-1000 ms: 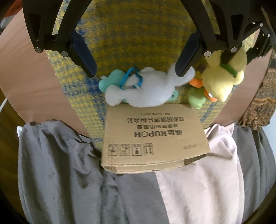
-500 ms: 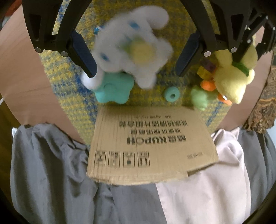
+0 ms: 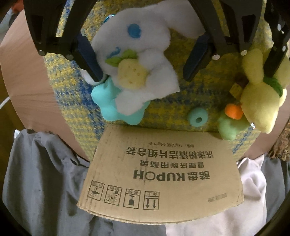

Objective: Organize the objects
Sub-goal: 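Grasp the yellow plush duck with the left gripper while the right gripper grasps the white bunny, then lift the duck and bunny and carry both over the cardboard box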

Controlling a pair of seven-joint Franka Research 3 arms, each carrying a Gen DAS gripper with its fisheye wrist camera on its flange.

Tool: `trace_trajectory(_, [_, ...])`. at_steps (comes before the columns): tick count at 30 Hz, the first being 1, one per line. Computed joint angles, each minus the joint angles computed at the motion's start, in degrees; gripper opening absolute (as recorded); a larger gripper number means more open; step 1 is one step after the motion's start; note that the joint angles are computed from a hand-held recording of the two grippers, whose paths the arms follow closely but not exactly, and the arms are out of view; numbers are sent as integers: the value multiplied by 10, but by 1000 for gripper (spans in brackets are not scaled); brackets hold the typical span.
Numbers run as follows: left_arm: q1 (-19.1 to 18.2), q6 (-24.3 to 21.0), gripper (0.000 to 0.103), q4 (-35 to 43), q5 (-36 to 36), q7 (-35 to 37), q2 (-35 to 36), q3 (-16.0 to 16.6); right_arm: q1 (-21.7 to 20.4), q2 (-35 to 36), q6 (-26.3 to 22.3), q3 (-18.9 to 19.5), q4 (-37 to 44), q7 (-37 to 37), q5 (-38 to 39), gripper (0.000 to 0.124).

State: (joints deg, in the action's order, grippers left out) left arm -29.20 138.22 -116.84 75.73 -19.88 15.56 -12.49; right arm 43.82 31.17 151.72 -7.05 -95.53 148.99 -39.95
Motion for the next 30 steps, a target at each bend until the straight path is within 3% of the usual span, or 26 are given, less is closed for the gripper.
trace_trajectory(2, [0,-1,49,1,-1,-1,1,0,4,-5,3,-7,-6,15,-10,72])
trace_trajectory(10, [-3,-4,49,1,-1,-3,-2,-1,0,-20,40,-9,-31,27,-23,61])
trace_trajectory(20, [-7,-22,49,-5,2,-10,-18,-8,12,-60,77,-27,-70,99,-99,60])
trace_trajectory(30, [-9,-46,49,-4,13,-10,-41,-20,-13,-99,85,-2,-93,163,-180,60])
